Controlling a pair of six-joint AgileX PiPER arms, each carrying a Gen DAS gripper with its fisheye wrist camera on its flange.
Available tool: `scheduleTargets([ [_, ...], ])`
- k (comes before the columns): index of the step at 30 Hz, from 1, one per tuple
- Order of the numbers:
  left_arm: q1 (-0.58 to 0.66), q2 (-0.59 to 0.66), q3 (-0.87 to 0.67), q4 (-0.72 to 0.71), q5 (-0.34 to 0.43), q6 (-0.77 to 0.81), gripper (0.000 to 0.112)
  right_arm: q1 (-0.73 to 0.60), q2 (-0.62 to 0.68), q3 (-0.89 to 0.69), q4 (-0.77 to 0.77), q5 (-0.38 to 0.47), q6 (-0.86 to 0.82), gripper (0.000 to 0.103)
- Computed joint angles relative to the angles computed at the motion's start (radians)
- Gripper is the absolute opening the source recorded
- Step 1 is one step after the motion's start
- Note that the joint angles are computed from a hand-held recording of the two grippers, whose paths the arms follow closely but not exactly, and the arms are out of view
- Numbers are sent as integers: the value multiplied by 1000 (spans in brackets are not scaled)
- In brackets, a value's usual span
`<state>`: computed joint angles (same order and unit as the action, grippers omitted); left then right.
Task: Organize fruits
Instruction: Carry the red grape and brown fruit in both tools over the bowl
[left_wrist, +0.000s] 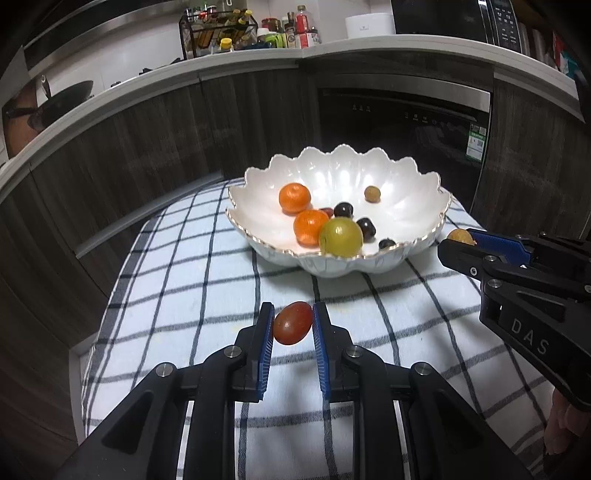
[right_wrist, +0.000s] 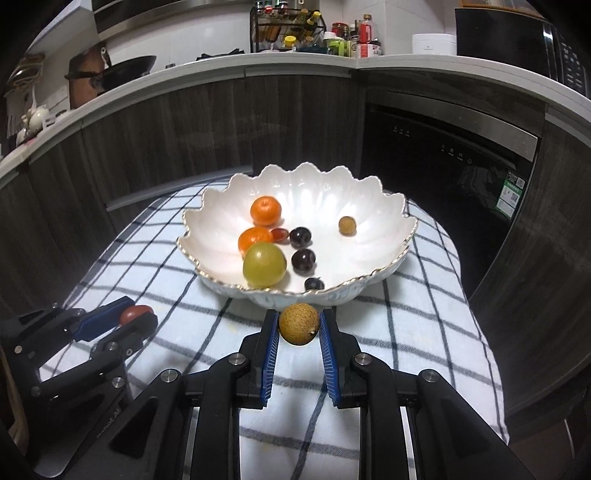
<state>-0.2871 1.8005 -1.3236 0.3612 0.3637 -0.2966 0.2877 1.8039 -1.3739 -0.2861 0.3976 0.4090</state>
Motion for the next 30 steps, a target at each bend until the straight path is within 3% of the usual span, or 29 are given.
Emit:
scheduleTargets([
  [7,-2,27,-82,-19,43,13,22,-32,21,-62,55,11,-59,24],
  [30,39,280,-603,-141,263,105,22,-91,193,-425,148,127,-208,24],
])
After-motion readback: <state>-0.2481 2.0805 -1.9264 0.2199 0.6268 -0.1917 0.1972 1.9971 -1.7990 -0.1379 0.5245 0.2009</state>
